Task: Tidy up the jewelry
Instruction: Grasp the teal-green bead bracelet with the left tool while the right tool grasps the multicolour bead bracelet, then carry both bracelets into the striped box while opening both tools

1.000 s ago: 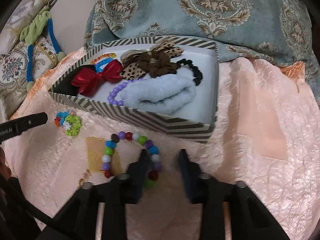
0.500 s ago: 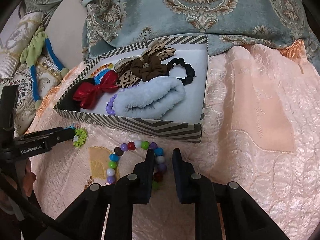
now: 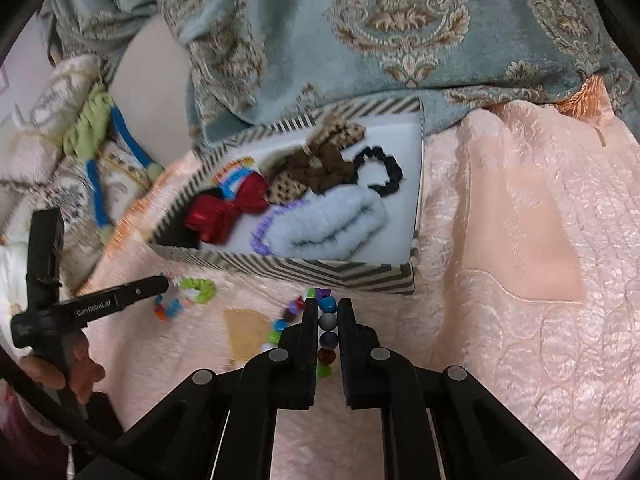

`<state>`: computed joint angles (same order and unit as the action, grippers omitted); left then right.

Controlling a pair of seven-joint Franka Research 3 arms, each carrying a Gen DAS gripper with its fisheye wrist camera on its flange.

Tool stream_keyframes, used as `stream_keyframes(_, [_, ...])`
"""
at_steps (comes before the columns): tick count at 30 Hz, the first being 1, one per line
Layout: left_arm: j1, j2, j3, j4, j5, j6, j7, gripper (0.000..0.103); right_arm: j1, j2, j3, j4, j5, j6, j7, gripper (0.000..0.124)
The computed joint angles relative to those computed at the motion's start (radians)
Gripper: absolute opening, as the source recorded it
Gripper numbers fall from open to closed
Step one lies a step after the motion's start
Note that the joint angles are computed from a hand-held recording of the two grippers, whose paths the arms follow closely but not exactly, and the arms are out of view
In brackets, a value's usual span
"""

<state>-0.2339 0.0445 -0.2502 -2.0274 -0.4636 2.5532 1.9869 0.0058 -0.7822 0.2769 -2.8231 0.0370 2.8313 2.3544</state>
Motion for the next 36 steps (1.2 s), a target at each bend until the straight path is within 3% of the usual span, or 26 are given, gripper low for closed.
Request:
stream_keyframes(4, [0.003,-0.067,0.014,-0.022,-0.061,-0.006,0.051,0.012,0.027,-0.048,-0.014,0.0,0.02,-0.002,-0.001,0.009])
stream_keyframes(18, [-0.044,-0.149,0.066,0.025,-0.061,-0.01,0.091,0.012,-0.016,-0.106,-0.004,0.116,-0.028,-0.097,-0.05,0.009])
stream_keyframes(27, [-0.046,-0.054,0.029,0.149,0.066,0.012,0.0,0.012,-0.037,0.019,-0.029,0.221,-0.058,-0.1,-0.121,0.009])
stream_keyframes(36, [-0.066,0.177,-0.025,0.404,0.328,0.007,-0.208,0.012,-0.054,0.177,-0.065,0.307,-0.088,-0.082,-0.178,0.009])
